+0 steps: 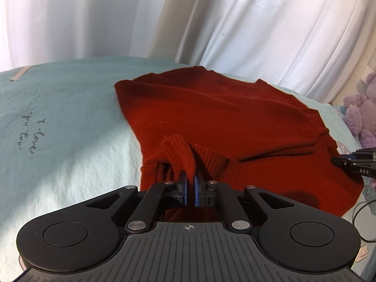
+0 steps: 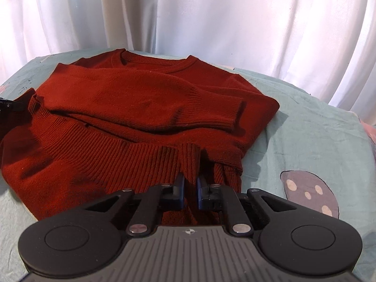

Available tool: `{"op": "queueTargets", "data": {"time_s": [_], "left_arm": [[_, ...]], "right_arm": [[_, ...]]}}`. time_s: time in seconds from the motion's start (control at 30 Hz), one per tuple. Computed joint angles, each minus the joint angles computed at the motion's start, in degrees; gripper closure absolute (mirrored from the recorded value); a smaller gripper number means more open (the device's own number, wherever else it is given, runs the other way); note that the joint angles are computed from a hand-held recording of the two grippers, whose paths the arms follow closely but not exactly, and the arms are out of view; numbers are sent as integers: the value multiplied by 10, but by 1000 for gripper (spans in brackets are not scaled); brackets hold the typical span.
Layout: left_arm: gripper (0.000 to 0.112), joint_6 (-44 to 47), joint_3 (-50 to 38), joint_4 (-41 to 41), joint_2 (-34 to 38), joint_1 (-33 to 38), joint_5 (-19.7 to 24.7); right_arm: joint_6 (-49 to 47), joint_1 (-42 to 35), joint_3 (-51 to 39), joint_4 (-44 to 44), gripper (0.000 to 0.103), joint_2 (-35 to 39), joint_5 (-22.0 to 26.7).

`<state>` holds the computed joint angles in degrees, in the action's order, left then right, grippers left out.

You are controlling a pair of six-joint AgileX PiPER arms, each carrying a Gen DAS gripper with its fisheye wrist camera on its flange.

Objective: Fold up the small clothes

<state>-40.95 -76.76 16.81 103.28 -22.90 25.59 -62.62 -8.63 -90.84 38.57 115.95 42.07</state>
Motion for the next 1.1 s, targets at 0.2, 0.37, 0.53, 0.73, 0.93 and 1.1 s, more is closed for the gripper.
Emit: {"op": "queueTargets", "data": {"time_s": [0.2,0.37,0.53,0.73,0.93,1.1], "left_arm": [[106,-199,42,140,-69,-18,-49],[106,-226,-50,238,-57,-13,-19],[105,-72,-244,99,99,28,91],[70,-9,-289,76,180,23,135],[86,-25,-245,31,170,46,81],[106,-51,-240,64,154,35,67]], "right_arm": [[-31,-23,21,77,97,-46,13],[4,-32,-52,152,97,-39,6],[146,13,-217,25,96,89,-9],[212,36,-300,-90,86,162,28],[165,31,-272,-61,85,153,26],[109,38,-231,-45,97,126,6]]}}
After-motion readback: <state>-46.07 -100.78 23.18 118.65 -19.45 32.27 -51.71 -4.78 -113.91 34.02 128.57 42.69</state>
